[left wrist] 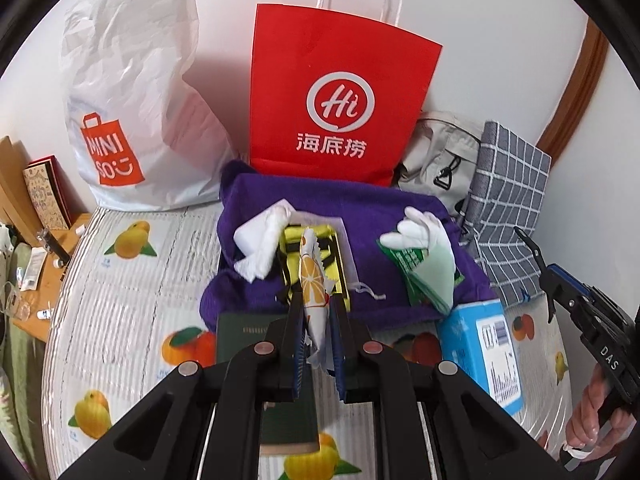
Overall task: Organize soft objects
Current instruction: 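Carry the snack packet and watch strap over the purple towel with both tools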
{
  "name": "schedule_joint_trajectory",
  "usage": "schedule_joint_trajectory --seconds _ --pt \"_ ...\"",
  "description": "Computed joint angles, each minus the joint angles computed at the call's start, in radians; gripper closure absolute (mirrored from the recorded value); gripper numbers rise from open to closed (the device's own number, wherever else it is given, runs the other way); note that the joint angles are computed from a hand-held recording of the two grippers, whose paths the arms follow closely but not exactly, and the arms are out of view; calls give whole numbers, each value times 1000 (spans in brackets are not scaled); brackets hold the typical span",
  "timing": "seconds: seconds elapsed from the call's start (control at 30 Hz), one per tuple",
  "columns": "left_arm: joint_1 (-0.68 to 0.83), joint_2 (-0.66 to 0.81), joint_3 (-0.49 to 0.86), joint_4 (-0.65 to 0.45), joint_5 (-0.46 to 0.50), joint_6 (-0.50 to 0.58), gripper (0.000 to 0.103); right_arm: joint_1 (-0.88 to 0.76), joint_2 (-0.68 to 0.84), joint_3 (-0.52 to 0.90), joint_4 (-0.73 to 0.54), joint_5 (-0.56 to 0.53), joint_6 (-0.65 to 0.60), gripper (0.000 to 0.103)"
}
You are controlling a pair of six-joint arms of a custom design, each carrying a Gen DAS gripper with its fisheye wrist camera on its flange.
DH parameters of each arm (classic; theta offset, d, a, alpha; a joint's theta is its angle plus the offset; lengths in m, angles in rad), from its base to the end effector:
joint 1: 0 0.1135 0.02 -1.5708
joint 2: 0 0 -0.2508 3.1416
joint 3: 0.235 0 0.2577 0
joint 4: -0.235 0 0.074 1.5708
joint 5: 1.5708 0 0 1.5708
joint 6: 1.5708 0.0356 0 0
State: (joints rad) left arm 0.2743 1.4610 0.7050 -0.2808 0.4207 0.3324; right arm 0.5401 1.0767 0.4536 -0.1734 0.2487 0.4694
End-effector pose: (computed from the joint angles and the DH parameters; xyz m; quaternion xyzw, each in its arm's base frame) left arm 0.2641 0.0592 0.1429 0.0825 0.9413 -0.1151 0.3064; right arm 0.1893 0.1033 0.1592 0.0143 0.9199 0.0806 0.3835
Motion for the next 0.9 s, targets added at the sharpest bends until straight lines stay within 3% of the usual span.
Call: schedule_joint_trajectory --seconds 0.63,0.9 --pt "-114 228 166 73 -51 -104 91 -211 341 170 224 -155 -111 83" --pt "-185 320 230 109 -69 -146 91 -271 453 210 237 -208 -138 83"
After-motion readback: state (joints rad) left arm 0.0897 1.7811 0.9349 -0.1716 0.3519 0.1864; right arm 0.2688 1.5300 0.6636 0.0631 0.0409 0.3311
